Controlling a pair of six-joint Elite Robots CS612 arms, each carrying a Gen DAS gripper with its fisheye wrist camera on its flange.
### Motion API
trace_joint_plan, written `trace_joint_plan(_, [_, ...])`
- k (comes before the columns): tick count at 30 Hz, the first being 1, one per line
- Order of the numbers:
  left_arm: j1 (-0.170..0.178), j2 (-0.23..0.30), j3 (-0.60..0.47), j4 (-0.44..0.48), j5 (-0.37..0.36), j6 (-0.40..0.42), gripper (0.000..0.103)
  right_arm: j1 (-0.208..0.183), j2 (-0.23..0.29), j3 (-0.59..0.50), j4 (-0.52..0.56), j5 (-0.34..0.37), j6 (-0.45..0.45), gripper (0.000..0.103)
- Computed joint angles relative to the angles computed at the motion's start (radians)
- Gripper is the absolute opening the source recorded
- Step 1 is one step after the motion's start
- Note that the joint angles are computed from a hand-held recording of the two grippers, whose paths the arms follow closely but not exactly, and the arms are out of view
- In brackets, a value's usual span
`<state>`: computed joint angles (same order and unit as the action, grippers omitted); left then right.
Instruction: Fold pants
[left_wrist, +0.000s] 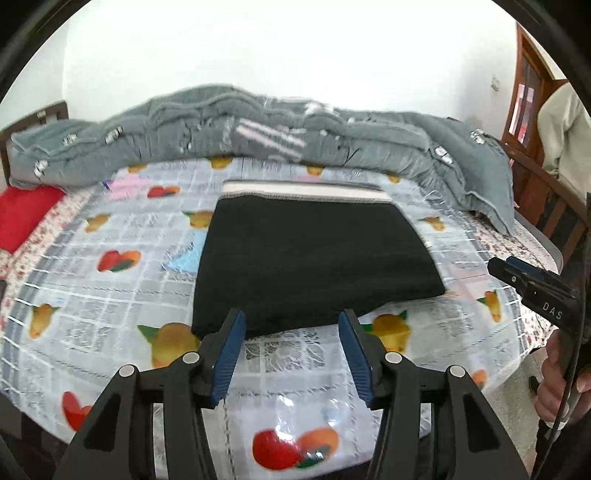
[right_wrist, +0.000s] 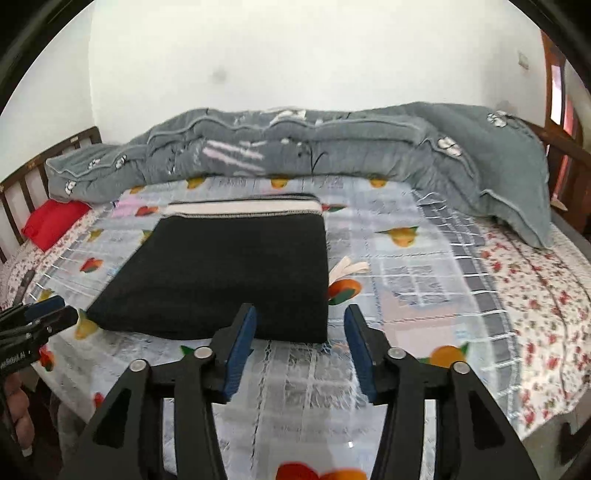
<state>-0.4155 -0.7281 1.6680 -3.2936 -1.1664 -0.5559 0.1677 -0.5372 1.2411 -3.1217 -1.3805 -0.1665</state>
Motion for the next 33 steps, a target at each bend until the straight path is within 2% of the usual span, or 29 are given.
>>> trace_joint_plan(1, [-0.012, -0.015, 0.018, -0.016, 0.025, 0.001, 0.06, -0.003, -0.017, 0.022, -0.007, 0.002, 0.012, 0.055])
trace_joint_plan(4, [-0.035, -0.042, 0.055, -0.058, 0.075, -0.001, 0.069, -0.013, -0.058, 0.078, -0.024, 0.022, 0.031, 0.058])
trace_joint_plan(6, [-0.046, -0.054, 0.07, -0.058, 0.103, -0.007, 0.074, -0.016, -0.077, 0.107, -0.047, 0.017, 0.048, 0.066])
trace_joint_plan(7, [-0.051, -0.06, 0.076, -0.056, 0.118, -0.007, 0.075, -0.019, -0.086, 0.122, -0.056, 0.017, 0.051, 0.069])
trace_joint_plan(9, [-0.061, -0.068, 0.083, -0.044, 0.146, -0.012, 0.077, -0.022, -0.097, 0.146, -0.084, 0.016, 0.054, 0.083])
trace_joint_plan(11, [-0.066, -0.072, 0.085, -0.034, 0.164, -0.013, 0.08, -0.024, -0.103, 0.168, -0.131, 0.005, 0.051, 0.086])
trace_joint_plan(12, [-0.066, -0.073, 0.085, -0.032, 0.161, -0.014, 0.08, -0.024, -0.106, 0.177, -0.148, -0.006, 0.051, 0.092])
trace_joint_plan(14, [-0.068, -0.073, 0.085, -0.027, 0.159, -0.032, 0.08, -0.024, -0.111, 0.187, -0.155, -0.014, 0.04, 0.097])
trace_joint_plan(18, [-0.072, -0.074, 0.088, -0.018, 0.164, -0.043, 0.08, -0.024, -0.114, 0.187, -0.149, -0.039, 0.024, 0.097])
trace_joint_plan(33, [-0.077, -0.072, 0.084, -0.013, 0.176, -0.037, 0.081, -0.019, -0.114, 0.184, -0.141, -0.048, 0.01, 0.097])
